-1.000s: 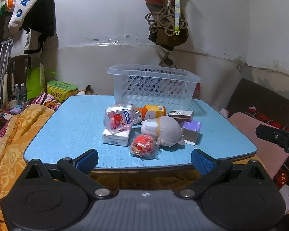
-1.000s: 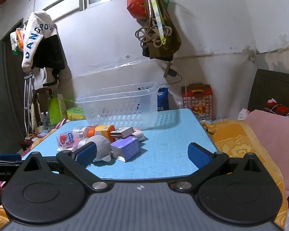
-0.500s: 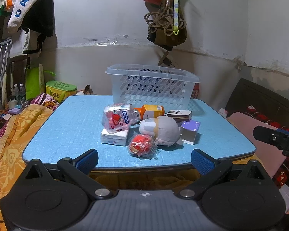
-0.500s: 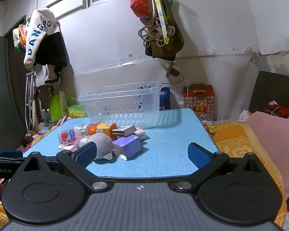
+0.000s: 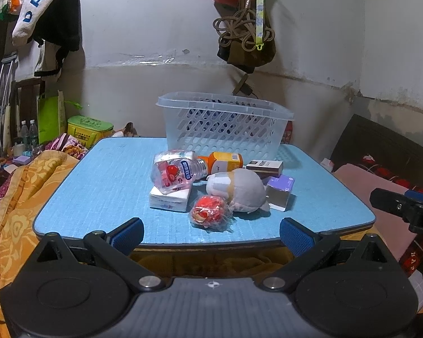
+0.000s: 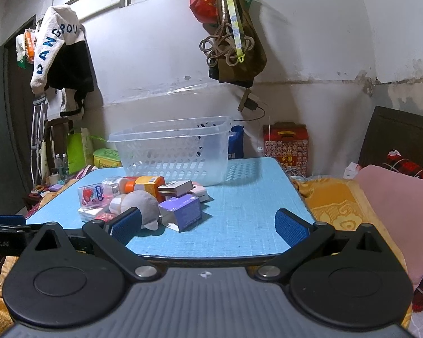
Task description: Organize objects
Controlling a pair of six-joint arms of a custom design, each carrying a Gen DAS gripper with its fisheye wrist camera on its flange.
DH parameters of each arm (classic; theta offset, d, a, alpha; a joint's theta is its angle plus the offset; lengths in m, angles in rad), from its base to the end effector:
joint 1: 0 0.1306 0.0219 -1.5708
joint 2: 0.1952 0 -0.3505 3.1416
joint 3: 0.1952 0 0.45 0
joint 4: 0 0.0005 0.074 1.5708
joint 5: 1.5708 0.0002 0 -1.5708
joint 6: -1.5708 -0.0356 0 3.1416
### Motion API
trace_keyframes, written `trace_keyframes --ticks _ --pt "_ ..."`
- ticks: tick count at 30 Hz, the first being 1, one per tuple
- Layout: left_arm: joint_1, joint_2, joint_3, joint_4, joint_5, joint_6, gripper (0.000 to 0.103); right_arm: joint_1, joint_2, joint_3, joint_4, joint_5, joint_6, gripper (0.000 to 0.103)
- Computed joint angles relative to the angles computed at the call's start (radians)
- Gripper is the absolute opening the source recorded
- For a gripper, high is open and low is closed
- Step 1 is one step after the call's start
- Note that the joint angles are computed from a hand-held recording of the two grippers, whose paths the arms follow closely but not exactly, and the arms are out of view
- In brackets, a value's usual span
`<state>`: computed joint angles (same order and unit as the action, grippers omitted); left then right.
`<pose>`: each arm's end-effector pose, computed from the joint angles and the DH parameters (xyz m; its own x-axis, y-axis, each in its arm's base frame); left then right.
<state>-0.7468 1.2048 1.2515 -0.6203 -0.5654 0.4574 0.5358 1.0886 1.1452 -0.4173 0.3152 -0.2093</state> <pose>0.3789 -0.3254 0.4404 -0.4648 -0.0779 -0.8820 0.0425 0.9930 -0.1101 0.4124 0.2315 0.4540 -0.3459 0.0244 -0.9380 -0.1677 0.9819 0.0874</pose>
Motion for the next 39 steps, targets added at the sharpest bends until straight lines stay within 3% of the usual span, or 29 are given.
trace_keyframes --ticks 39 --pt "-0.001 0.0 -0.003 0.0 -0.007 0.005 0.103 0.0 0.006 0.007 -0.019 0.009 -0.002 0.103"
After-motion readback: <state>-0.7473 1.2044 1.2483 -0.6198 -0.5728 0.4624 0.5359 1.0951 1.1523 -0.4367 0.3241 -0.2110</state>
